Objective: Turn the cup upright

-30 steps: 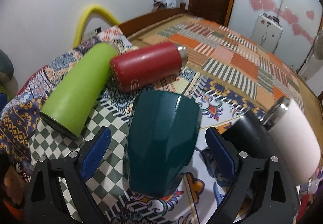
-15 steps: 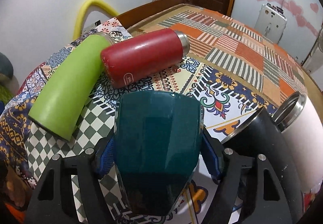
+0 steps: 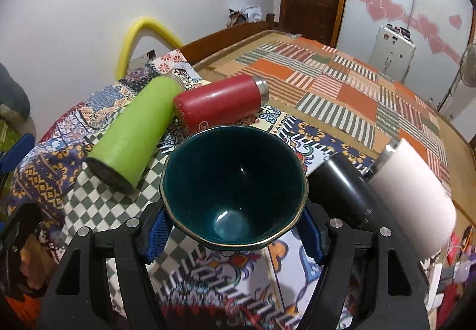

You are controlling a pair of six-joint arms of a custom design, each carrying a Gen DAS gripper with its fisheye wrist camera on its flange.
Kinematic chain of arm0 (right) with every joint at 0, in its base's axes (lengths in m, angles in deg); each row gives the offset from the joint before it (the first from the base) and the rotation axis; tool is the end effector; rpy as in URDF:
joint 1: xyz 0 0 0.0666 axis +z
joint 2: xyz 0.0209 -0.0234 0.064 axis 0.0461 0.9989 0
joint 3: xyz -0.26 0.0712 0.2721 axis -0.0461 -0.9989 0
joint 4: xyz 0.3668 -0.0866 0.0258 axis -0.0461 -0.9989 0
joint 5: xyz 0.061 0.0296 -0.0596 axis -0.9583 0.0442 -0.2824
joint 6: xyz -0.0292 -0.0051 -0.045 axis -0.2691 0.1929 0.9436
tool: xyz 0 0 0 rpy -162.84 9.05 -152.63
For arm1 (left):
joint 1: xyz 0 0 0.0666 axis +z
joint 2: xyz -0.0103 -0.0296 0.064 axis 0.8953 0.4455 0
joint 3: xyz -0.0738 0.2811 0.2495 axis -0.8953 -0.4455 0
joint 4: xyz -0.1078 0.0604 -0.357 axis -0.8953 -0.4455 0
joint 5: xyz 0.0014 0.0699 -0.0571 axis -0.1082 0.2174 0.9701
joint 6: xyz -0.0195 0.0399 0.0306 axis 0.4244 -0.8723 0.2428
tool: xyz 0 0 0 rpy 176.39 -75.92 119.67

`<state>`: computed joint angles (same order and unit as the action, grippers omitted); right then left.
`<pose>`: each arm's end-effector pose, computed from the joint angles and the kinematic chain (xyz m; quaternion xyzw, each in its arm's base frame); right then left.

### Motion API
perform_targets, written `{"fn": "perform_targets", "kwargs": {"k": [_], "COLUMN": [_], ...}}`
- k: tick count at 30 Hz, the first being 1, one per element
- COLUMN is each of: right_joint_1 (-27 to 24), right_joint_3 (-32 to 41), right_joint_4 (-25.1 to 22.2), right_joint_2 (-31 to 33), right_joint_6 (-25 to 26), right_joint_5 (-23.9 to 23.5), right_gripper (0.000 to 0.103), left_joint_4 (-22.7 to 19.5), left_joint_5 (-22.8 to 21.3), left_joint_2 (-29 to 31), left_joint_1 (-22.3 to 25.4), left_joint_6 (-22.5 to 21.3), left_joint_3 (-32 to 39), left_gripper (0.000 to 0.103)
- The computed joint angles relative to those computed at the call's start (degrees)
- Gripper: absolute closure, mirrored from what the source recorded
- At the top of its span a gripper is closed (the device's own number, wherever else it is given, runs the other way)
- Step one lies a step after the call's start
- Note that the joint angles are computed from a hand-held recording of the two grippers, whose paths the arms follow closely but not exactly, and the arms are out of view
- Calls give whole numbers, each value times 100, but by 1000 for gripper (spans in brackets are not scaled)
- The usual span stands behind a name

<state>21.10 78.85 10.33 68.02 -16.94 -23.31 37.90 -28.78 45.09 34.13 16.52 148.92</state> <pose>0.5677 0.1973 0.4850 -0.2915 0.8952 0.1211 0.3147 0.4130 -0.2134 0.4513 -0.0507 0.8224 -0.0135 0.5665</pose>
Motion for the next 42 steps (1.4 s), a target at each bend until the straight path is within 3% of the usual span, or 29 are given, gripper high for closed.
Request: {"fn": "perform_targets", "kwargs": {"k": [7,19,28,33,42], "right_joint_1": [-92,-207,-213,-170,-129], "right_joint_3": [-767,-1862,-2002,-1990,-1555], "right_joint_4": [348,373,317,545,437], "right_joint_2": [-645,-1417,-1379,-1272,-709], "right_joint_6": [7,198,164,45,-256], "right_joint_5": [-148,-198,-290,-296,-437], "right_gripper": [33,33,33,33,34], "left_joint_4": [-82,-289,-258,-281,-236], "left_joint_5": [-141,-206,-174,-129,-13], "left_joint_2": [-79,-105,-78,-15,58], "left_joint_1": [-185,-442,-479,-413,-305], "left_joint_6": [-28,27,8,65,116], "left_joint_3": [76,177,166,201,161], "left_gripper": [0,0,0,0,0]}}
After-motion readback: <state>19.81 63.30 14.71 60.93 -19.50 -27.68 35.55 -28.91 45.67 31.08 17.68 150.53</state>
